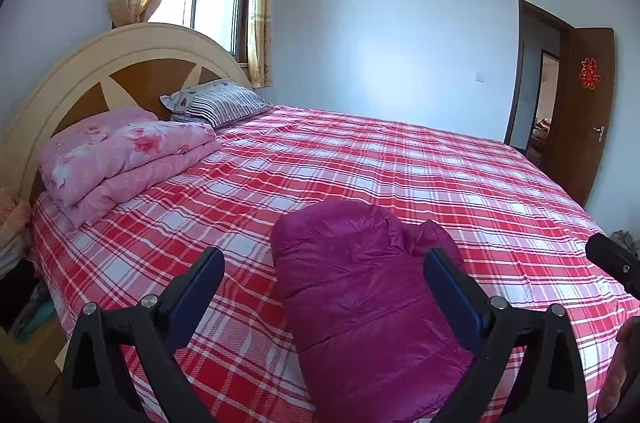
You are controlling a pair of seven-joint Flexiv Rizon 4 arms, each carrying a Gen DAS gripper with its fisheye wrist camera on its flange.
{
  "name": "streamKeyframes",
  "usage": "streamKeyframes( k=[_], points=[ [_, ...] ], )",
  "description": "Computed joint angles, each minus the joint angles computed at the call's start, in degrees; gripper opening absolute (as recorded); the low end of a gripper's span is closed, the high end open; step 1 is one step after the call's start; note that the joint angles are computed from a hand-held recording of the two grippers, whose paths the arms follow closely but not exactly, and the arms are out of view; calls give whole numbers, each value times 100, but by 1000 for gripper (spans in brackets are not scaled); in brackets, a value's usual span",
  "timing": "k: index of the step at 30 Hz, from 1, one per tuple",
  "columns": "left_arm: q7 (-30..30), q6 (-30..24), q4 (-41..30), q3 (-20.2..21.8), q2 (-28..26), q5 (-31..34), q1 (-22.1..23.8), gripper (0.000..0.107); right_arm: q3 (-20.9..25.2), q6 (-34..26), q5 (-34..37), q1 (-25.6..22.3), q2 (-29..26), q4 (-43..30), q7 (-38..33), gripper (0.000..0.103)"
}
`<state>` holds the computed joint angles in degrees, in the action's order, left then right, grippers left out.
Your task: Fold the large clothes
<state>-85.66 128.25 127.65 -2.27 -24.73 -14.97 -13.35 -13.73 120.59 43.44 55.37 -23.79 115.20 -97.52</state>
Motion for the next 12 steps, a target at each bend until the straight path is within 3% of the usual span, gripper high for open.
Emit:
streamKeyframes(
  k=[7,12],
  points=[
    [285,204,-4,167,-113,-404,-303,101,-11,-33,7,13,-29,-1,27,99],
    [350,308,-22,86,-178,-392,-248,101,-19,-48,-39,-7,-49,25,119,99]
  ],
)
